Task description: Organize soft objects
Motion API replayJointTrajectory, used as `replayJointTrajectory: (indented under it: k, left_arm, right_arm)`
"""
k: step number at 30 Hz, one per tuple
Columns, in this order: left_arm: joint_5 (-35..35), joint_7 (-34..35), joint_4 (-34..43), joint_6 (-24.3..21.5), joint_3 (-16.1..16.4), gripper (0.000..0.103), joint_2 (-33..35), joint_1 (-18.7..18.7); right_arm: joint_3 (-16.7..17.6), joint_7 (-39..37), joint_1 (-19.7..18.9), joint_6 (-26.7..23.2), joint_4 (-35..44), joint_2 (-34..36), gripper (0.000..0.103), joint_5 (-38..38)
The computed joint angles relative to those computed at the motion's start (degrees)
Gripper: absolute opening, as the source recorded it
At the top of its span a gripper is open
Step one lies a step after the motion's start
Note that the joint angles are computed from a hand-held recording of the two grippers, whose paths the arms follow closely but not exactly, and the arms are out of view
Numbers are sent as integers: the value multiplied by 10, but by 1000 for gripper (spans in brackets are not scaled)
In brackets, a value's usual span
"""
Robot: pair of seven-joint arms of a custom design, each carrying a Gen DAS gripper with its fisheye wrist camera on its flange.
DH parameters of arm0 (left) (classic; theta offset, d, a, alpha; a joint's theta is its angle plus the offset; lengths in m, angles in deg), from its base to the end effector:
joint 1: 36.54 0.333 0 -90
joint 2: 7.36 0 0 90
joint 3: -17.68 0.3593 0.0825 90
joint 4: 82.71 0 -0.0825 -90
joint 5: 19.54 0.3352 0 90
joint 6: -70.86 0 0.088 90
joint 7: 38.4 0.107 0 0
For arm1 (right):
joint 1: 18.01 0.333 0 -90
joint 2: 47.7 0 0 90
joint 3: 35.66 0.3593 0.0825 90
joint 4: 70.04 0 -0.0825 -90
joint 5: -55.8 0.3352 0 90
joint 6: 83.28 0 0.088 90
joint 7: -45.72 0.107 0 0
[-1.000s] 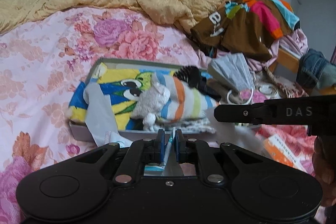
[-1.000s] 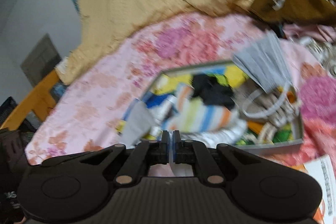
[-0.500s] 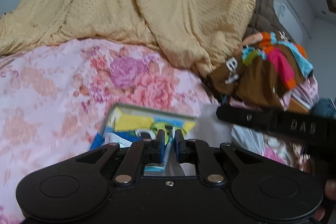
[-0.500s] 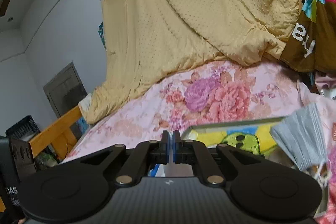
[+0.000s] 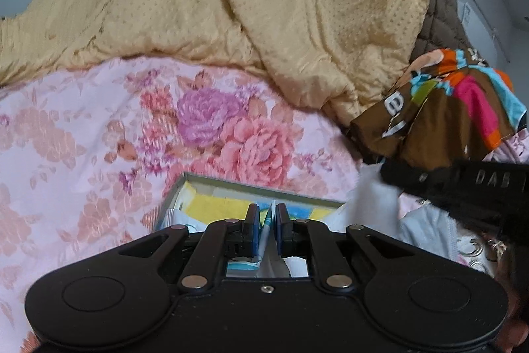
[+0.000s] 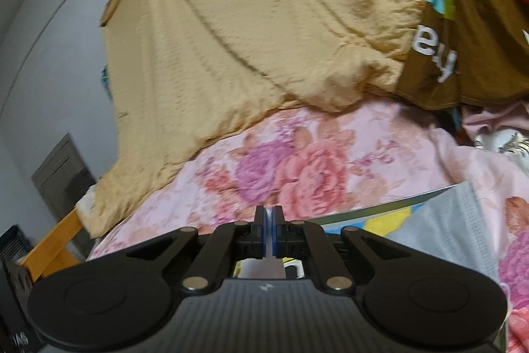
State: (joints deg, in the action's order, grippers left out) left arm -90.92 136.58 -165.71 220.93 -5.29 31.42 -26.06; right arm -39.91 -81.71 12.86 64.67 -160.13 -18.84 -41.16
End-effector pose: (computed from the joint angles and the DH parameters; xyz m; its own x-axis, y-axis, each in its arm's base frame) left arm 0.7338 -0.0582 0.4108 -0.6315 -0.7225 0.2814 -0.5047 0.1075 -0.8566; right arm 0.6111 0.3379 0.4495 -0.2784 -0.8444 -0.4577 -0.2240 0.5205 -0.8240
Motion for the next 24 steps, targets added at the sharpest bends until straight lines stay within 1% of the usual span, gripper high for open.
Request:
replayJointTrajectory:
  k: [4,8,11,13,14,18,19,20,21,22,23,24]
  left_arm:
    - [26,-43,5,3,11,11,11,-11]
    - [52,-73,6,8,11,11,18,-16]
    - [69,-97,6,15,10,12,20,-18]
    - [78,-109,4,19,8,12,20,-18]
    - [81,-112,3,23,7,13,20,-18]
    - [103,-135,-2,36,8,21,18,-23]
    - [107,-137,-4,39,7,22,17,-23]
    - [109,-135,-8,43,4,23,15,-22]
    - [109,-132,-13,47,1,27,13,-20]
    - [108,-126,-18,52,-2,32,9,-18]
    - [105,-119,-25,57,-6,35,5,-15]
    - [100,-112,-32,62,-9,41,0,-12]
  right_arm:
    - [1,-10,-7,9,-6,3,3,15]
    - [1,-44,-7,19,-8,8,3,42]
    - [-2,-54,-5,24,-11,8,4,56]
    - [-4,-58,-4,27,-13,7,5,62]
    - [-5,-60,-4,28,-14,7,8,64]
    - [-8,-62,-1,31,-19,4,12,67]
    - [-7,-68,-2,32,-19,4,14,72]
    - [-6,-74,-2,32,-21,2,19,79]
    - [-6,-79,-2,30,-25,0,22,84]
    - [-6,-82,0,29,-30,-3,27,87]
    - [-5,-85,1,27,-35,-7,30,90]
    - [-5,-85,1,27,-40,-10,30,91]
